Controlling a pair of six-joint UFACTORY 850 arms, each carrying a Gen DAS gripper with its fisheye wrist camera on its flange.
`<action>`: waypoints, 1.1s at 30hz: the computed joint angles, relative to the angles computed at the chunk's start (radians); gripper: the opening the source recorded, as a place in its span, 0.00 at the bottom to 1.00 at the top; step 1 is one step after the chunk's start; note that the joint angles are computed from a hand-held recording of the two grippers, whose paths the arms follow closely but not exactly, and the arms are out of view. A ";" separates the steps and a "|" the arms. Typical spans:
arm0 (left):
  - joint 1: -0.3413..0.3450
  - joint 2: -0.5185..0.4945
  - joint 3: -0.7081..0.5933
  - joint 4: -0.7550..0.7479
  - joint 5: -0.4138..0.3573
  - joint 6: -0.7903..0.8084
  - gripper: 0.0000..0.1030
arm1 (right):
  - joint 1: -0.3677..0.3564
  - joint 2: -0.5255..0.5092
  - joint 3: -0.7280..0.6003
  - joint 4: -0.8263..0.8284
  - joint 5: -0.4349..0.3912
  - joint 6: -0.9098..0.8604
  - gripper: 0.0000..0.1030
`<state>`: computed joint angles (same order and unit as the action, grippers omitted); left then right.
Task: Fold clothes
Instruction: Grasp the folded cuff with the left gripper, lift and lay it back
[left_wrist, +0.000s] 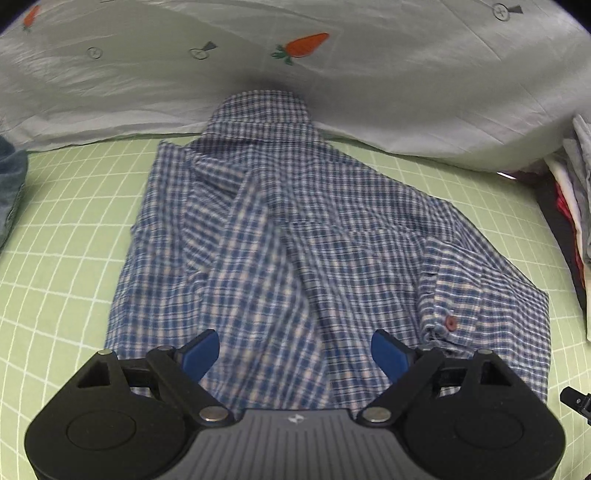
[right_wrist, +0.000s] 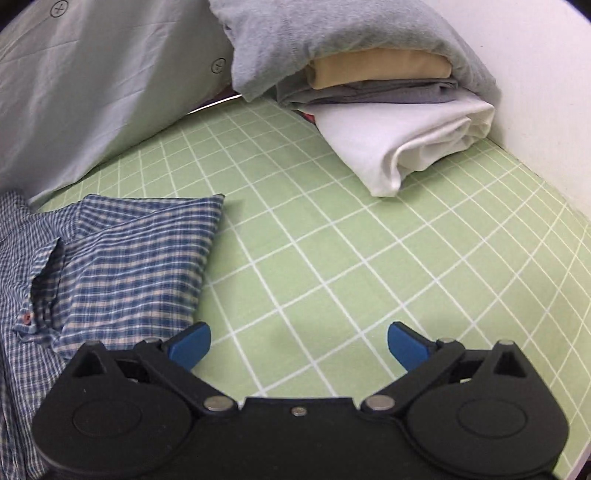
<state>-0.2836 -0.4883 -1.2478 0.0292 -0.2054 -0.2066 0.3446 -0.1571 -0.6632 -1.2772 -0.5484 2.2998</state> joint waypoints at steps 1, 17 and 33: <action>-0.009 -0.015 -0.019 -0.056 -0.005 0.063 0.87 | -0.008 -0.008 -0.004 -0.002 0.004 0.001 1.00; -0.049 -0.205 -0.211 -0.724 -0.157 0.775 0.25 | -0.067 -0.071 -0.056 0.083 0.013 -0.128 1.00; 0.157 0.029 0.027 -1.816 -0.054 1.709 0.14 | 0.041 -0.089 -0.131 0.138 -0.007 -0.301 1.00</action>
